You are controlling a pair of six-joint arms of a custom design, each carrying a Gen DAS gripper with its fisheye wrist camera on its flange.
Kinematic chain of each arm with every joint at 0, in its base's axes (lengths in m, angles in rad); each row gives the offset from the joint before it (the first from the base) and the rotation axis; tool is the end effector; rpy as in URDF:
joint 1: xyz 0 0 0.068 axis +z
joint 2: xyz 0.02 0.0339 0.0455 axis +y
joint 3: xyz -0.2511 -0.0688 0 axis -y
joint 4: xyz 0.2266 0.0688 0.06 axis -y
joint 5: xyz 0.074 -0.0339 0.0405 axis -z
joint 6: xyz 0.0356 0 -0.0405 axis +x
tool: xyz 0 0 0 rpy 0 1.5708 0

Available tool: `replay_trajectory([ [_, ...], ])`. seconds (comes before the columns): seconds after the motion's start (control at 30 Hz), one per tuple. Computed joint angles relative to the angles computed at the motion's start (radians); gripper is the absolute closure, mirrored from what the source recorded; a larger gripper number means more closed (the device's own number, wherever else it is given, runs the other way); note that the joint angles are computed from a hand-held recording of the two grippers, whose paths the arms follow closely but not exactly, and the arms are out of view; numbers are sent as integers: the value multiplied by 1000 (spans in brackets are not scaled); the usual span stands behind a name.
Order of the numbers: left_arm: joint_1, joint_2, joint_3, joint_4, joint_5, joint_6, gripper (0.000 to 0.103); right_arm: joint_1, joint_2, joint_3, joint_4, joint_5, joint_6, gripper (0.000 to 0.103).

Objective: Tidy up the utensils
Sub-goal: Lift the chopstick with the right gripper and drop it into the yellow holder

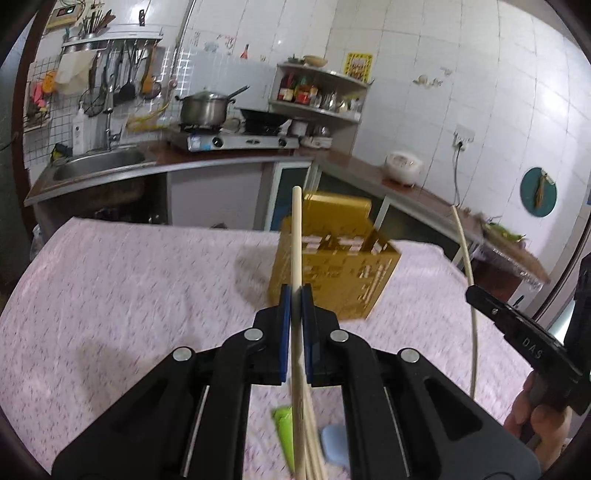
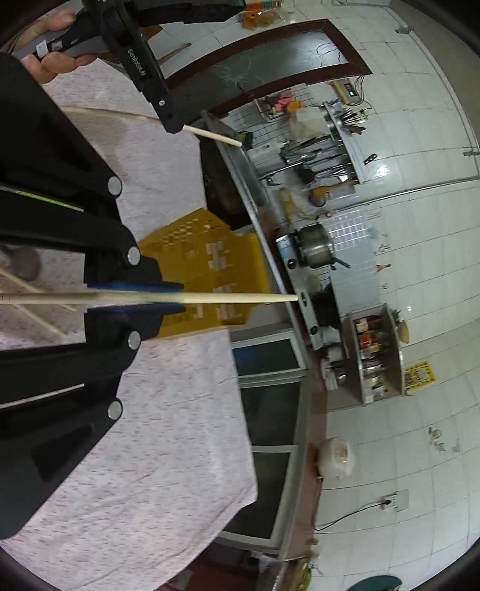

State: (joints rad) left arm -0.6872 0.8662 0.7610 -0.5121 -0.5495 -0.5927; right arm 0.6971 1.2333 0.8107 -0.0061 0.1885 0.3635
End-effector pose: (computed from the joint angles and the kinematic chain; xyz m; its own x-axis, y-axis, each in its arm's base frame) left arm 0.1464 -0.0961 0.2803 -0.4894 -0.2146 -0.8452 -0.0743 0.9760 -0.2048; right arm 0.2092 0.1664 0.2669 -0.4756 0.0572 -0.8778 -0.3540 0.9011 0.2506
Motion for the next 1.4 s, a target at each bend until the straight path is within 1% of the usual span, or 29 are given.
replay_trajectory([
  [0.1, 20, 38, 36, 50, 13, 35, 99, -7, 21, 35, 16, -9, -13, 97],
  [0.2, 51, 65, 52, 93, 38, 59, 98, -9, 40, 40, 66, 6, -39, 97],
  [0.3, 64, 95, 70, 129, 52, 81, 99, -22, 60, 55, 98, -12, -46, 97],
  [0.4, 105, 124, 73, 201, 85, 126, 98, -34, 105, 72, 158, -21, -61, 97],
  [0.5, 147, 164, 75, 299, 111, 168, 99, -44, 166, 112, 230, -20, -83, 97],
  [0.6, 161, 230, 94, 413, 95, 234, 99, -45, 215, 149, 297, -6, -120, 97],
  [0.73, 199, 317, 135, 562, 119, 303, 99, -68, 287, 228, 347, -33, -134, 97],
  [0.83, 224, 401, 183, 650, 121, 358, 99, -87, 360, 286, 409, -51, -147, 97],
  [0.9, 240, 450, 214, 680, 126, 371, 99, -96, 398, 307, 448, -59, -146, 97],
  [0.97, 265, 504, 234, 731, 154, 384, 99, -102, 447, 336, 496, -60, -148, 97],
  [1.07, 298, 553, 198, 890, 198, 403, 99, -112, 507, 364, 564, -61, -147, 97],
  [1.17, 330, 605, 191, 980, 250, 397, 99, -116, 558, 388, 610, -64, -148, 97],
  [1.3, 338, 669, 168, 1105, 233, 444, 99, -118, 608, 399, 658, -57, -150, 97],
  [1.4, 338, 695, 163, 1140, 228, 463, 99, -119, 630, 401, 677, -60, -150, 97],
])
